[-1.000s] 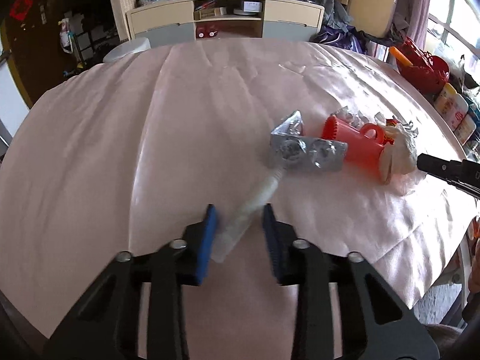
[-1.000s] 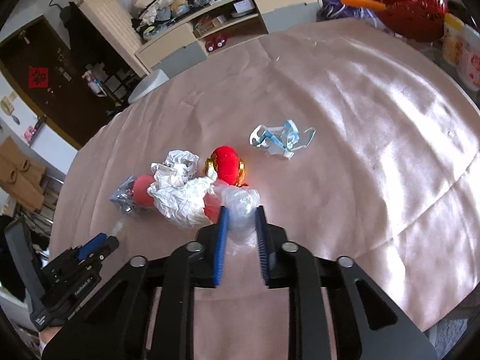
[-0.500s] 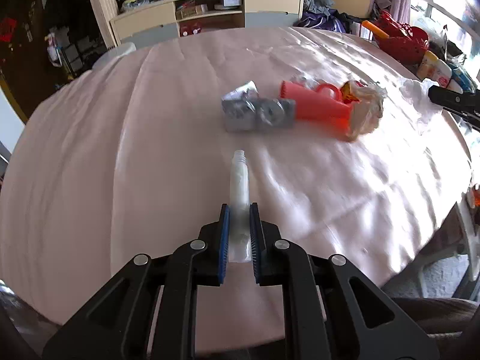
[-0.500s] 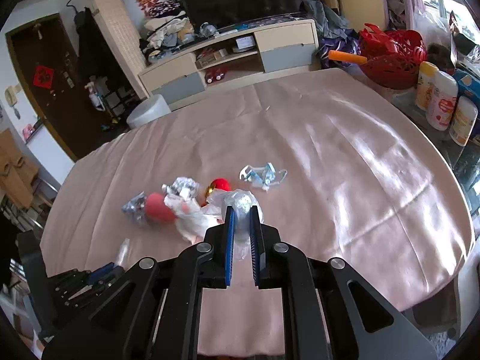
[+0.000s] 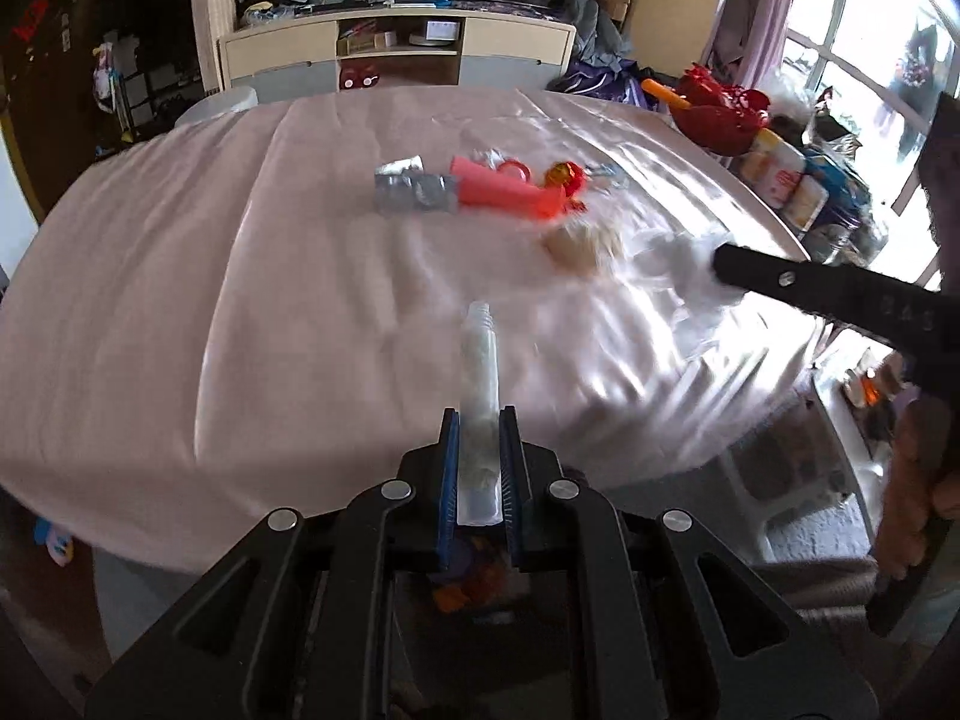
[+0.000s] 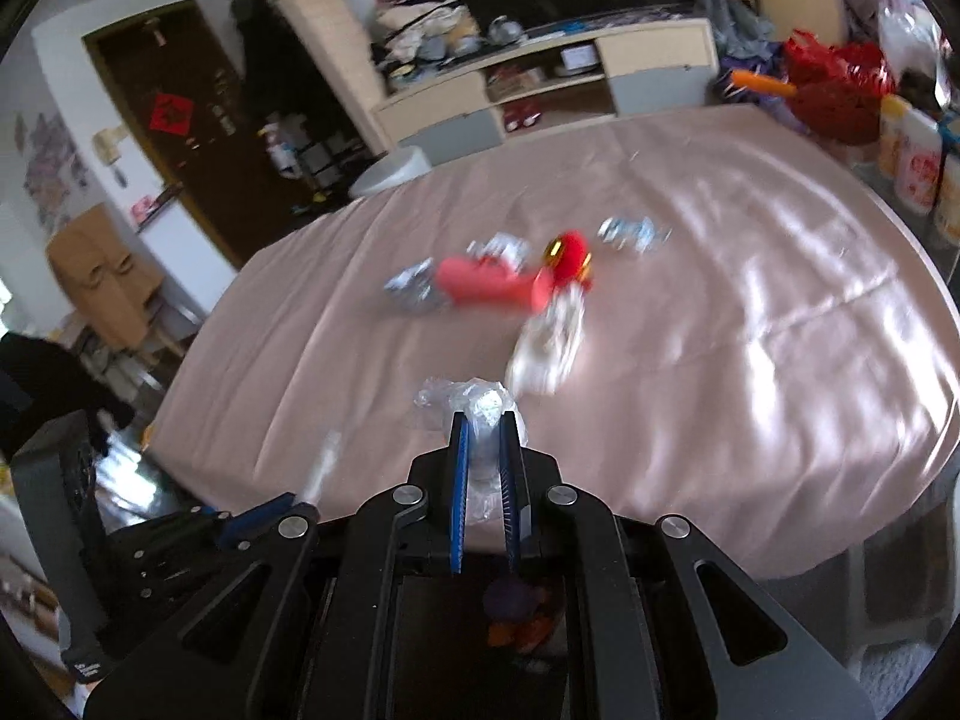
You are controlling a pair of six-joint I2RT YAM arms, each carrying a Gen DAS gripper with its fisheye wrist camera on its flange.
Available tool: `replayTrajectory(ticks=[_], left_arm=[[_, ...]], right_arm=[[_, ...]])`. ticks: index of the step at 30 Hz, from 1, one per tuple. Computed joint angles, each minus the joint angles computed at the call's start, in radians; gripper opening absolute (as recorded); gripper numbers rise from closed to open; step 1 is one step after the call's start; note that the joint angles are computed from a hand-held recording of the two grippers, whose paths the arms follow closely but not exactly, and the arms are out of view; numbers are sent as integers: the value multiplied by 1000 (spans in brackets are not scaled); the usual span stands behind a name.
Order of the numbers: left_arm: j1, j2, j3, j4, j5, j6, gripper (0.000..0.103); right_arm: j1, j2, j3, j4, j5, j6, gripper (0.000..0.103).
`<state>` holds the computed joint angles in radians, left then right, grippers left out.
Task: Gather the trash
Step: 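Carry the white stick and clear plastic over the grey bin and open both tools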
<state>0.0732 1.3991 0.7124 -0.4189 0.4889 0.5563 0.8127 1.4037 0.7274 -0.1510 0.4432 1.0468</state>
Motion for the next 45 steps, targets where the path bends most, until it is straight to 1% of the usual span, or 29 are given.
replayTrajectory(ticks=[3,5,9,12,15,19,23,30,32,33,34,36,39,42,43,45], left_arm=[[57,-42,-73,-25,31,46,12],[83,-55,-122,-15,28,76,12],[147,-48,-199,-8,35,146,12],[200,-51,-257,14,27,209,12],[239,-27,-304,29,22,256,12],[272,11,-342,68,5,300,12],[273,33,-364,109,-19,311,12],[260,69,-346,115,-32,296,13],[259,76,-343,116,-33,293,13],[257,80,-341,115,-34,291,13],[252,82,-339,116,-35,285,13],[251,89,-335,115,-36,281,14],[251,92,-334,122,-38,274,23],[252,89,-335,124,-35,272,35],[254,87,-334,123,-33,271,38],[258,87,-331,118,-28,273,42]], right_arm=[[78,55,-3,14,7,44,11],[103,93,-1,25,-5,56,11],[179,171,-12,62,3,137,11],[235,227,-4,54,27,209,11],[268,272,5,47,27,251,11],[309,360,63,-16,31,290,11],[316,395,80,-7,13,292,13],[294,383,55,41,-11,295,15],[289,383,46,56,-20,298,19],[288,383,41,67,-22,299,27],[288,384,41,71,-21,300,37],[289,381,39,74,-13,303,44],[288,374,32,73,-6,314,45],[285,360,18,79,1,326,52],[286,352,11,83,7,333,56],[288,332,-6,90,20,350,58]])
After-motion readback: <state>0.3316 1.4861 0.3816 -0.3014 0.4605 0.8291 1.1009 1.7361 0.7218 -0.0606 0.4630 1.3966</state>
